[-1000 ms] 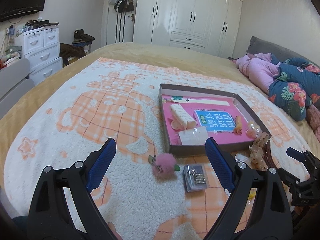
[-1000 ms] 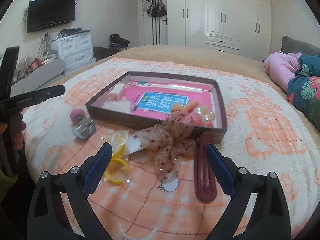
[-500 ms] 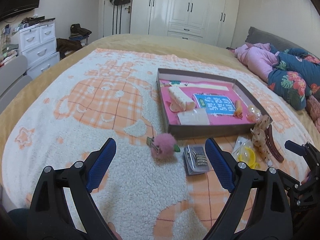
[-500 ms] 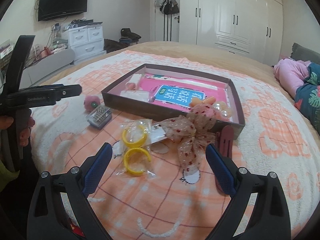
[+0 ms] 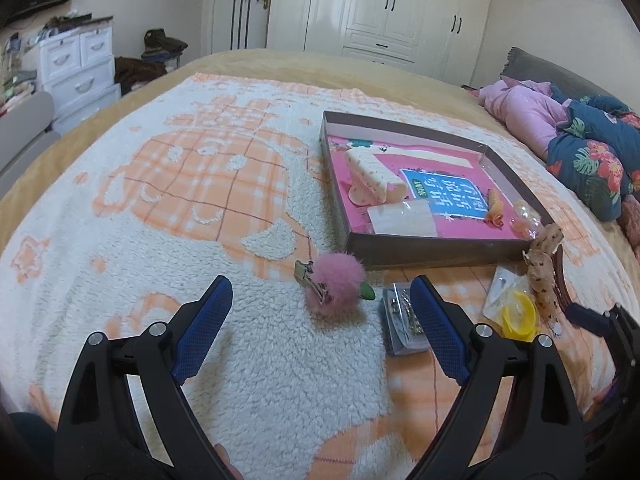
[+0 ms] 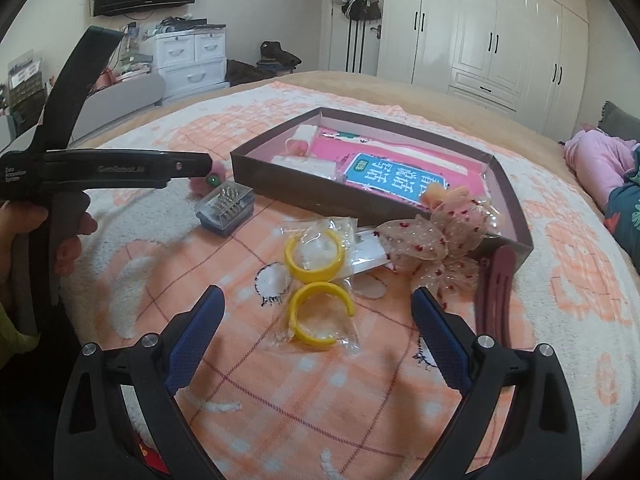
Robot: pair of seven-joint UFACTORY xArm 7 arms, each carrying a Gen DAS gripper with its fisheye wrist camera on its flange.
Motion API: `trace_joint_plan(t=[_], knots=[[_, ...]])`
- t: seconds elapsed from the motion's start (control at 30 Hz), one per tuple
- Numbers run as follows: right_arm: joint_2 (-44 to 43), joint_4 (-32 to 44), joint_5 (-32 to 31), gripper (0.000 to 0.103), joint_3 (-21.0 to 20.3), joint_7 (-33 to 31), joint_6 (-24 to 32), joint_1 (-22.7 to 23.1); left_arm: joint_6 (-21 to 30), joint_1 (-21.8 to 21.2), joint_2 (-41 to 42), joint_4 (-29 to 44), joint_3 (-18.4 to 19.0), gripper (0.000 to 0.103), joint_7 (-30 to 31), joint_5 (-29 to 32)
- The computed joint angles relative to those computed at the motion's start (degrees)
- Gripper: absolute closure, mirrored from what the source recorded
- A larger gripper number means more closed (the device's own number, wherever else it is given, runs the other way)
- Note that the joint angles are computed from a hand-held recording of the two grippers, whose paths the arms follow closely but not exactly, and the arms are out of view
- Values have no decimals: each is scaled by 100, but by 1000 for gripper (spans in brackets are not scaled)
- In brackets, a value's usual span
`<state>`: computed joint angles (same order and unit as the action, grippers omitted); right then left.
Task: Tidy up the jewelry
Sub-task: 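Close the left tool on the pink pompom keychain while the right tool grasps the bagged yellow bangles, then carry the pompom keychain with the left tool into the box while the right tool carries the bangles there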
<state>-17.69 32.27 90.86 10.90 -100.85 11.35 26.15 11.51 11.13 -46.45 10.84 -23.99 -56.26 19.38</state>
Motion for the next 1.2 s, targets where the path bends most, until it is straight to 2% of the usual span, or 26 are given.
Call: trace_joint_plan(t=[0.27, 0.37, 0.53, 0.57, 0.6, 0.7, 0.8, 0.9, 1.2], knots=[[346, 181, 211, 17, 97, -118, -159, -29, -494, 188, 627, 73, 219, 30, 125, -183], [467, 251, 114, 21, 91, 103, -134, -81, -592, 139, 791, 79, 323, 34, 218, -303], [612, 298, -258, 37, 16, 547, -83, -93, -644, 111, 889, 100, 354, 41, 328, -439], [600, 283, -339, 45, -22, 587, 3, -87, -660, 82, 922, 108, 382, 45, 362, -465], [569, 256, -383, 53, -56, 583, 81, -75, -656, 67, 949, 118, 385, 47, 393, -483], [455, 183, -425, 60, -112, 461, 229, -22, -664, 90, 1034, 156, 368, 52, 460, -505], [360, 118, -474, 63, -156, 444, 327, 2, -661, -13, 1061, 160, 446, 62, 556, -553], [244, 63, -480, 63, -224, 407, 511, 9, -504, 5, 1076, 226, 347, 74, 598, -525], [-117, -29, -287, 64, -352, 138, 974, -79, -138, -30, 320, 118, 85, 78, 346, -306]])
